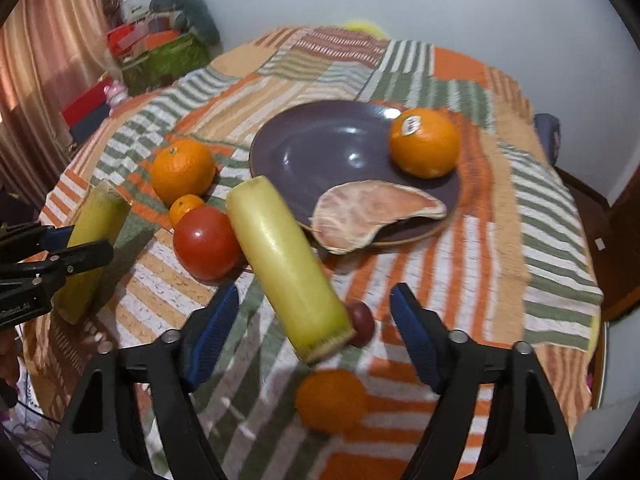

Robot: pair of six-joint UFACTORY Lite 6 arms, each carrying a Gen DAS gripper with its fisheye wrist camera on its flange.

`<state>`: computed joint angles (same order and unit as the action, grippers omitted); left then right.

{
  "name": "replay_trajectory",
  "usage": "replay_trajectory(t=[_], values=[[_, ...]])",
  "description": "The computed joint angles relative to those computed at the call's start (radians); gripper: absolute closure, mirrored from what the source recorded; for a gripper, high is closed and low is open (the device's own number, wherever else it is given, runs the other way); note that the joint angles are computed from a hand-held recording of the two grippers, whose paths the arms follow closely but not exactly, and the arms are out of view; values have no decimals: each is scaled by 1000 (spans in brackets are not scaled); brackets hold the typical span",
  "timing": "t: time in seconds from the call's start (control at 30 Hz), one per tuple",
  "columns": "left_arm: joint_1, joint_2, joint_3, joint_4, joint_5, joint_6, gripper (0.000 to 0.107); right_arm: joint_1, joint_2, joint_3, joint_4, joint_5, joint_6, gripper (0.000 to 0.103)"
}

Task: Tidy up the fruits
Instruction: 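Grasp the second yellow corn cob with the right gripper, then carry both yellow corn cobs over the purple plate and lower them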

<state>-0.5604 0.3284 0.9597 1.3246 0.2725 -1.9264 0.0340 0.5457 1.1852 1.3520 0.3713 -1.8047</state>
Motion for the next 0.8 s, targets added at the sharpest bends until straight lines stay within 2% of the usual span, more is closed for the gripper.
replay_trajectory(t=[0.17, 0.3, 0.57, 0.7, 0.8], values=[[28, 87, 55, 31, -41, -7, 68, 36, 77, 86, -109, -5, 118, 38], [46, 108, 69, 141, -60, -95, 68, 40, 118, 129, -175, 9, 182, 40], [72, 160, 134, 114, -73, -48, 68, 46, 115, 113, -116, 3, 138, 57], [80, 129, 114, 83, -90, -44, 68, 21, 105, 127, -155, 68, 192, 65], [62, 79, 86, 89, -67, -58, 69, 9, 63, 83, -101, 83, 139, 68]])
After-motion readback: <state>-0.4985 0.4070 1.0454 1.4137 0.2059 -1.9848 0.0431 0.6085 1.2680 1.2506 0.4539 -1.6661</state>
